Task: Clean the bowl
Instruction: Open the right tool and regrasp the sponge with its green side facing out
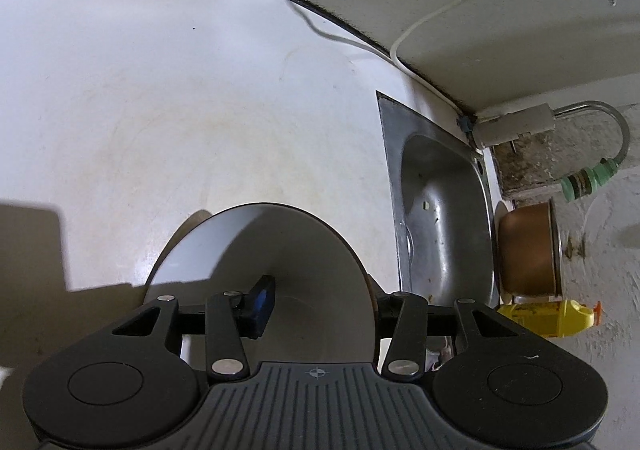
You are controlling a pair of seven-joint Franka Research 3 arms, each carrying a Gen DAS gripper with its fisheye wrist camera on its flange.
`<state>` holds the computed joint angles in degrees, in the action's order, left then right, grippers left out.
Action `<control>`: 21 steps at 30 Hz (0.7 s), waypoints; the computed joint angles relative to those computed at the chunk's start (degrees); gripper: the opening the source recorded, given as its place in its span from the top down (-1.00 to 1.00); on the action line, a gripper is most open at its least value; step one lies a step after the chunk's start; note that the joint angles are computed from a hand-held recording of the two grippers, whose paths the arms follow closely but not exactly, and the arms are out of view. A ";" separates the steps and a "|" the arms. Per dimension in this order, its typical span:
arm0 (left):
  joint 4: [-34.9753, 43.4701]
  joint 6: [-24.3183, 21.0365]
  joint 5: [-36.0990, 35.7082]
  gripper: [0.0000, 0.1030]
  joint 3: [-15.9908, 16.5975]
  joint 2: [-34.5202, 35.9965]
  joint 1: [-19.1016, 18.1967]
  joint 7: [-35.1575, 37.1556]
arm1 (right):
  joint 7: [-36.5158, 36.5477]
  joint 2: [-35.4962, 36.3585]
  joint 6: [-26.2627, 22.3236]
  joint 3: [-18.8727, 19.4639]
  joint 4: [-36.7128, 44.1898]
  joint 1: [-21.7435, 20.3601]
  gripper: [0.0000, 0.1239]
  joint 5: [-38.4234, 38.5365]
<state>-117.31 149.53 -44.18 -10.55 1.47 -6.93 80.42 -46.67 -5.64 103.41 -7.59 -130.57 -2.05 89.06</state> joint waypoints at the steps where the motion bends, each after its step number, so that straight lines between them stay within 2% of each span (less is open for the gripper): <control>1: -0.68 0.75 -0.28 0.06 -0.16 -0.42 -0.14 0.86 | 3.82 0.39 2.17 -0.01 1.14 -0.17 0.48 0.73; 4: -2.88 2.80 1.19 0.05 -0.64 -1.69 -1.18 2.79 | 17.69 2.71 7.48 0.16 5.46 -0.60 0.48 1.25; 5: -3.30 3.25 5.70 0.06 -0.83 -1.95 -1.68 1.53 | 21.96 3.47 8.31 0.30 6.84 -0.73 0.48 0.73; 8: -4.17 3.80 19.99 0.09 -1.34 -2.63 -3.01 -2.90 | 43.28 8.42 10.97 1.62 15.41 -0.63 0.48 -3.69; 10: -4.55 3.83 29.29 0.10 -1.83 -3.04 -3.94 -4.62 | 49.68 10.06 10.89 2.67 18.66 -0.72 0.48 -6.07; 12: -4.69 3.92 33.62 0.10 -1.96 -3.17 -4.73 -4.34 | 55.38 11.13 12.25 4.07 21.50 0.08 0.48 -10.53; 13: -4.94 4.15 36.02 0.10 -2.08 -3.29 -5.09 -4.23 | 59.56 12.30 11.81 4.65 23.64 0.47 0.48 -13.27; 14: -5.15 4.35 38.45 0.10 -2.21 -3.39 -5.42 -4.16 | 64.71 14.17 8.53 4.94 26.26 0.21 0.48 -15.27; 16: -5.38 4.24 43.42 0.10 -2.48 -3.57 -6.03 -3.96 | 69.16 15.74 6.18 5.74 28.52 -0.19 0.48 -17.40; 17: -5.50 4.04 45.24 0.10 -2.55 -3.70 -6.26 -3.92 | 69.68 15.83 7.17 7.00 28.84 -0.71 0.48 -18.76; 18: -5.61 3.83 47.04 0.10 -2.63 -3.82 -6.49 -3.87 | 66.88 14.73 11.36 6.69 27.73 0.77 0.47 -19.85; 19: -5.87 3.74 48.24 0.10 -2.64 -4.06 -6.68 -3.67 | 65.62 14.63 12.64 6.89 27.73 0.81 0.47 -19.81; 20: -6.19 3.78 48.80 0.10 -2.61 -4.32 -6.86 -3.45 | 64.43 14.76 13.40 6.95 28.06 0.76 0.47 -20.06; 21: -6.35 3.81 48.95 0.10 -2.54 -4.45 -7.01 -3.39 | 63.91 15.64 12.09 6.69 29.53 0.26 0.47 -21.35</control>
